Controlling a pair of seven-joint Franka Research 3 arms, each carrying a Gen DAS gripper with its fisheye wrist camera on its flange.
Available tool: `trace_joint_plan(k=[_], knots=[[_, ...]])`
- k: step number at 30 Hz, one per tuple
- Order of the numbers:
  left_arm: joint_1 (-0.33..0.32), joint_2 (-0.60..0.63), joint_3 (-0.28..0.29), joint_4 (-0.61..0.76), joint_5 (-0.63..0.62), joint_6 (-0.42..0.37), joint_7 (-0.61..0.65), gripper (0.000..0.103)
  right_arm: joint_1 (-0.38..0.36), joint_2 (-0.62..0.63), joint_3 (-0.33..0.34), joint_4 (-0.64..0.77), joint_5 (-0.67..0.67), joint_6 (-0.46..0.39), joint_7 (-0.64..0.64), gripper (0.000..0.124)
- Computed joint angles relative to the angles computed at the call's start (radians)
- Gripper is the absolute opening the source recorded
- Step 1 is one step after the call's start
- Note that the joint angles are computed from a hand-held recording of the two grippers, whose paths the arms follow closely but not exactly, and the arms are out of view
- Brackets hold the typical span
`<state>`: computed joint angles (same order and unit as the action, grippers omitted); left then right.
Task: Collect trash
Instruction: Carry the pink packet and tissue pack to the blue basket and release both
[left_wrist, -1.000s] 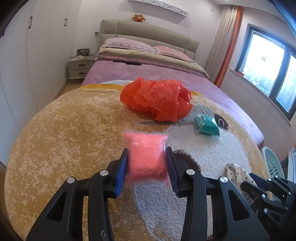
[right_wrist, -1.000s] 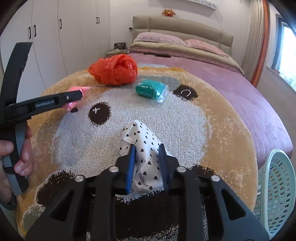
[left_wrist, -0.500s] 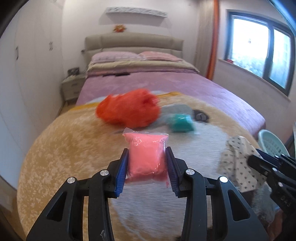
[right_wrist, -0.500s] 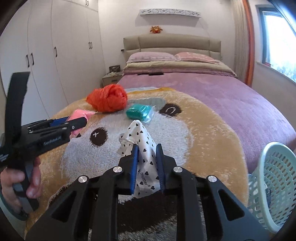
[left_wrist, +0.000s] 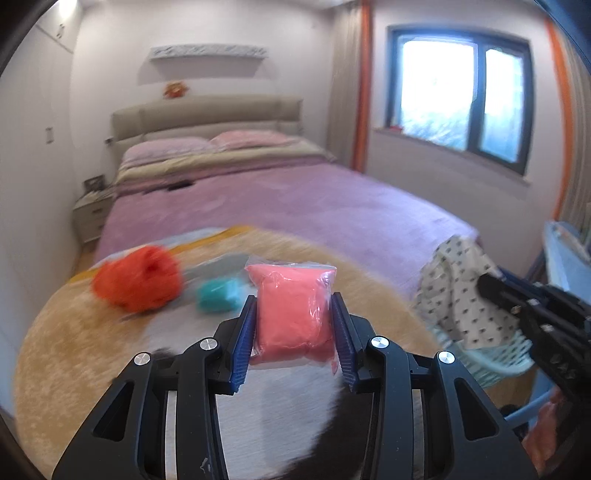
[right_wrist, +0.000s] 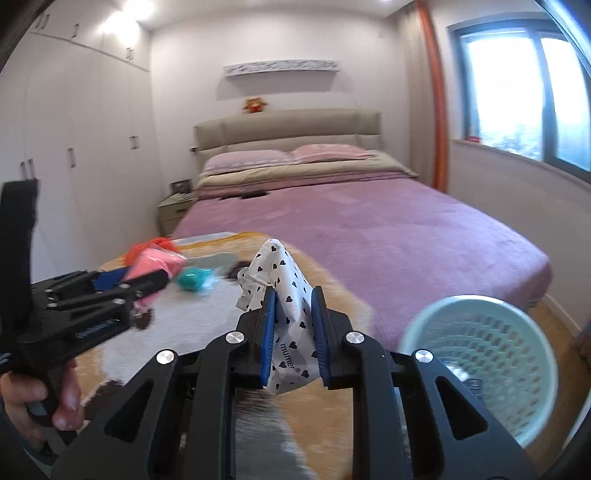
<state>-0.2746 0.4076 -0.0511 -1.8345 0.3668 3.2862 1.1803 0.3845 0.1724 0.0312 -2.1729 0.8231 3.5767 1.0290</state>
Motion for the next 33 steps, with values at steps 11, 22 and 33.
trace_joint_plan(k=[11,22,33], knots=[[0.065,0.173,-0.275,0.24,0.015,-0.133,0.167,0.038,-0.122,-0.063,-0.022,-0.131,-0.005,0.072,0.118,0.017],[0.003,0.459,-0.426,0.637,-0.138,-0.423,0.435,0.038,-0.162,0.015,-0.1,-0.076,0.156,-0.043,0.089,0.017],[-0.052,0.492,-0.389,0.692,-0.281,-0.464,0.573,0.065,-0.137,0.034,-0.173,-0.061,0.243,-0.176,0.098,0.049]])
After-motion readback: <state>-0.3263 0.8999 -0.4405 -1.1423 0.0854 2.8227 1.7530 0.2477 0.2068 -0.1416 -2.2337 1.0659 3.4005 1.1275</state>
